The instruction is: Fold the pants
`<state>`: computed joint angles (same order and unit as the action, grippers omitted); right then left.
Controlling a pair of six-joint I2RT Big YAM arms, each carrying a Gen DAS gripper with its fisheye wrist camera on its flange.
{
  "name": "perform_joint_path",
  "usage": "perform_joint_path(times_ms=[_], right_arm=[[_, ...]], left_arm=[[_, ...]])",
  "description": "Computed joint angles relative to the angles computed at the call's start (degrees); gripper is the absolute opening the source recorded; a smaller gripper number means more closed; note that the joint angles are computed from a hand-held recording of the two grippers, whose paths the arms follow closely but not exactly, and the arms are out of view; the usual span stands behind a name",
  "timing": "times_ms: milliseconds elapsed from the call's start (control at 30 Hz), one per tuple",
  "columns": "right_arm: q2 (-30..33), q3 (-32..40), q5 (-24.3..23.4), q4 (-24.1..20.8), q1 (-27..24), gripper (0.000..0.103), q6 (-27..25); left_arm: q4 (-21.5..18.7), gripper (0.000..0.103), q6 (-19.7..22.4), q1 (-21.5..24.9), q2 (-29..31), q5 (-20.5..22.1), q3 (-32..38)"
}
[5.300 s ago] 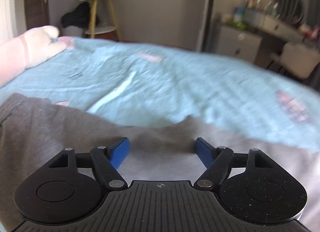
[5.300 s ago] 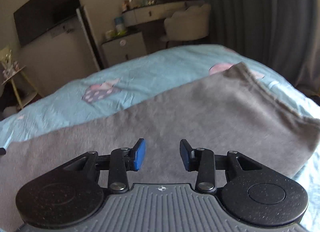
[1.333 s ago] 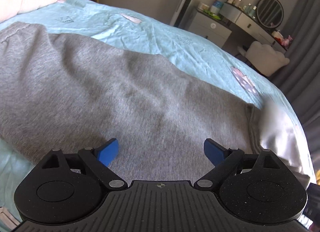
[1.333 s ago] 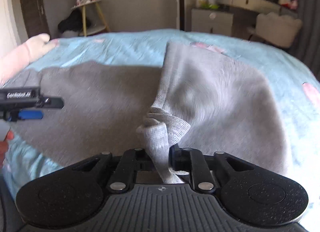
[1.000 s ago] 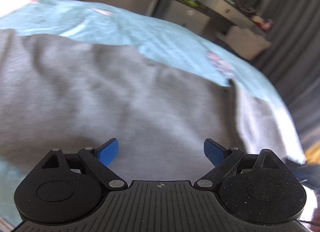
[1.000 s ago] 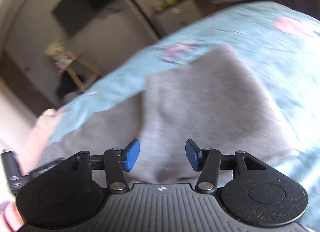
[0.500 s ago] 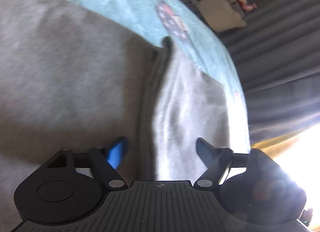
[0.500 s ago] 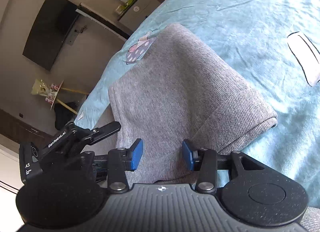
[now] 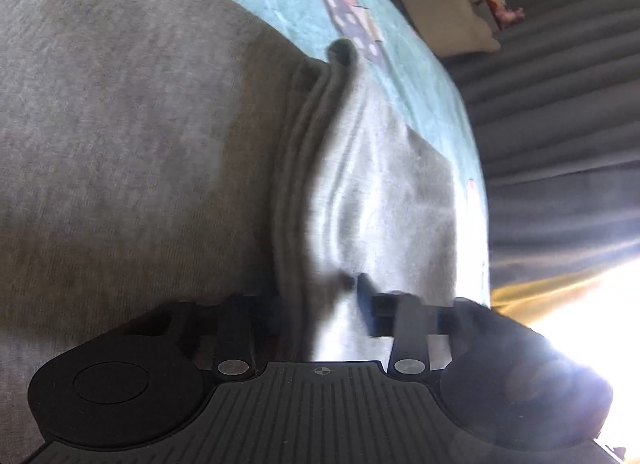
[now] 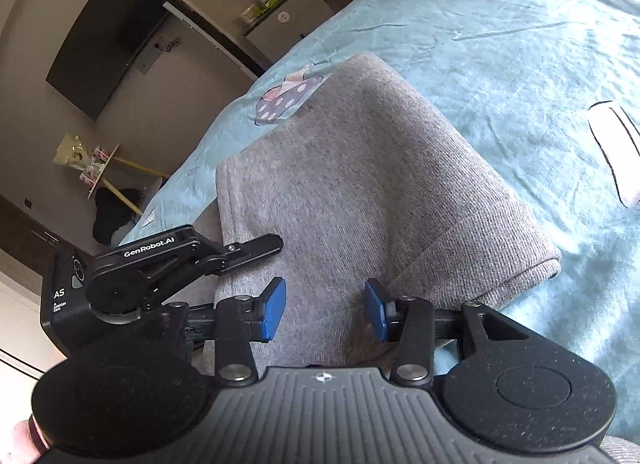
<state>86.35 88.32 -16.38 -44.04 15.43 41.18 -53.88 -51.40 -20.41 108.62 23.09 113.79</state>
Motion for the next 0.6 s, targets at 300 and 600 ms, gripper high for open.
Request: perform_joint_path(times_ms=[300, 600], right_arm=[[-1.5, -1.7, 1.0, 2.1, 0.0, 0.046, -0.2], [-4.8, -6.3, -2.8, 9.4, -1.7, 0.052, 2.6]], left_arm=[[1.1, 0.015, -0.3, 0.1, -1.8, -1.3, -0.1], [-1.2, 0.015, 7.1, 3.8, -8.7, -8.1, -4.4]])
